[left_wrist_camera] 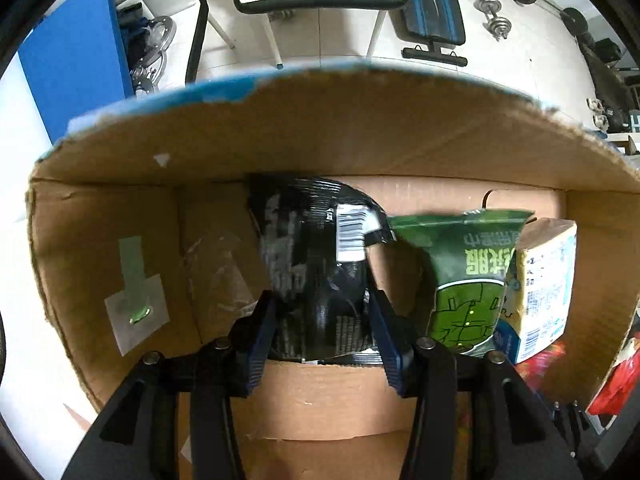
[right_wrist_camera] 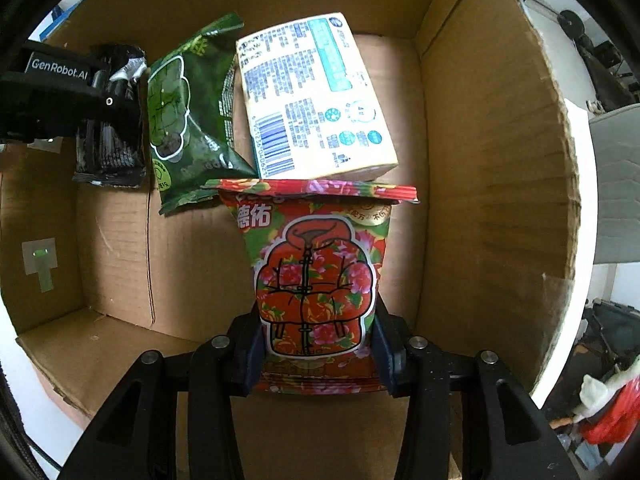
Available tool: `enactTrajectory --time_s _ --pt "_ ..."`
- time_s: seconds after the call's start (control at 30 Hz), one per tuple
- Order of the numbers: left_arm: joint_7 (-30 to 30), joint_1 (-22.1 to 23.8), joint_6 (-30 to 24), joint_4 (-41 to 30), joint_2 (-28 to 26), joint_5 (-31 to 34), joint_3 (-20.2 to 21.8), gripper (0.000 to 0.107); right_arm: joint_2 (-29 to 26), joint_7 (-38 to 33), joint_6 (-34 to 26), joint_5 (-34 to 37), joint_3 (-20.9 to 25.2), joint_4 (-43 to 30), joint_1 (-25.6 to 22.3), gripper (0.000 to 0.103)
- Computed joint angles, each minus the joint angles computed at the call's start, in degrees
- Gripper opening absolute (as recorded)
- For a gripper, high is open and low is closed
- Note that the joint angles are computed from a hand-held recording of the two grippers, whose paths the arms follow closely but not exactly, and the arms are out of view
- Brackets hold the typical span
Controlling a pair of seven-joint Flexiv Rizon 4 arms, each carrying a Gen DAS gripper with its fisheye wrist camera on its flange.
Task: Organize soft objects
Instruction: 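Lower both bags into the cardboard box and open both tools, then move both tools back out of the box toward the remaining items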
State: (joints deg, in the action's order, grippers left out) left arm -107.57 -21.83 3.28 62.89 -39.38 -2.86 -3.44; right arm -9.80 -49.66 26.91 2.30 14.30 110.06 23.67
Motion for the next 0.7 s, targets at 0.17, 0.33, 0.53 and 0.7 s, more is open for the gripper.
enactTrajectory --time_s 0.17,0.33,0.53,0.7 --pt "0.71 0.78 3.33 3.16 3.59 -0.87 -0.17 0.067 0.08 0.8 2.45 1.73 -0.1 -0.85 -0.45 0.073" --pt "1.14 0.76 10.48 11.82 11.3 -0.68 -0.26 0.098 2.92 3.03 3.59 -2.07 -0.04 -0.1 0.27 0.1" --pt "-1.0 0.28 17.9 23.4 21.17 0.18 -0.71 0.098 6.67 8.65 -0.07 -12.86 0.22 0.41 1.92 0.103" --pt "-4.53 -1.06 20.62 28.7 27.68 4.41 -1.63 0.098 11.01 8.83 -1.87 -13.26 1.08 0.8 1.97 0.103"
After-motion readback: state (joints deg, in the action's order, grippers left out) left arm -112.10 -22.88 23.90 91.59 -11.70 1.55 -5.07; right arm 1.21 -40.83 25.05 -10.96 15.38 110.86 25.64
